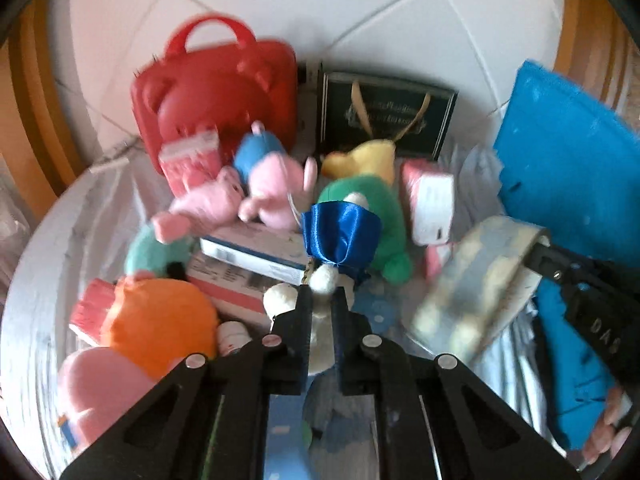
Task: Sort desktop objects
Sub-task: 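Carry the white toy and tape roll with both grippers over the blue bin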
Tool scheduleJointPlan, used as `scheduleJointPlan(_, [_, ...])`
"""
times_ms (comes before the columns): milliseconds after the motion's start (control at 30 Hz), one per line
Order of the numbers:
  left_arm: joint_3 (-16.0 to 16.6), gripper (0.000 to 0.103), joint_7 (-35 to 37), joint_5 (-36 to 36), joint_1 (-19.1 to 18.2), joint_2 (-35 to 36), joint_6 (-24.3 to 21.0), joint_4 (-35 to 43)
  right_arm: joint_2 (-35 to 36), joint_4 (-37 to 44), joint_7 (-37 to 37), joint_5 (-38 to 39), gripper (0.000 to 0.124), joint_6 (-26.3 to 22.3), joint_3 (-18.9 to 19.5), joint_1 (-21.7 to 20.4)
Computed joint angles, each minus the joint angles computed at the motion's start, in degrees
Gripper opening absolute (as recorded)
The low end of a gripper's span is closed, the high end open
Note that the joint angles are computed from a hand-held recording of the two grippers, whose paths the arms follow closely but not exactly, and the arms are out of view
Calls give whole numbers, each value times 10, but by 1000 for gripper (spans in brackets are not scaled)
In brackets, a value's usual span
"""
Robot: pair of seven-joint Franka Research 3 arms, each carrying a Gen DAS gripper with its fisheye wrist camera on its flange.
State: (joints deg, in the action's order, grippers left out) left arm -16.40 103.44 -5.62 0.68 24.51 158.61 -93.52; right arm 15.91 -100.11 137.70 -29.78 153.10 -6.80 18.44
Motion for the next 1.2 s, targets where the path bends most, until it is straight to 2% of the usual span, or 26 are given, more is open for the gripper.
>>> scheduleJointPlan(67, [-21,9,32,-25,21,-33,18,-27,-34,-15,44,-43,11,-8,-10,19])
scheduleJointPlan(200, [-66,9,129,-123,58,-97,40,-71,-104,-49,132,-131,11,-26,4,22])
scheduleJointPlan(367, [-112,9,300,-316,84,-179,41,-110,-199,-84,227,-237,11,-96,48,7])
scheduleJointPlan(533, [-107,9,389,-435,49,-245,29,-136,-297,-138,266,-279,11,-134,86,-34])
scheduleJointPlan(700, [-103,9,401,-471,-16,-296,55,-169,-412,-216,262,-292,12,-154,100,-87])
scheduleJointPlan(833, [-116,9,332,-427,-60,-306,99,-184,-495,-282,214,-273,12,-139,79,-122])
scheduleJointPlan(967, [-155,9,166,-282,-70,-309,143,-202,-543,-336,140,-244,12,-113,37,-149])
scheduleJointPlan(1067, [-206,9,5,-132,-41,-308,158,-210,-574,-378,78,-220,12,-93,2,-165])
scheduleJointPlan(1100, [-230,9,-61,-65,-22,-301,152,-206,-579,-389,55,-208,12,-91,-10,-168])
scheduleJointPlan(1200, [-271,9,-207,97,3,-277,115,-187,-601,-423,-9,-177,12,-88,-41,-182])
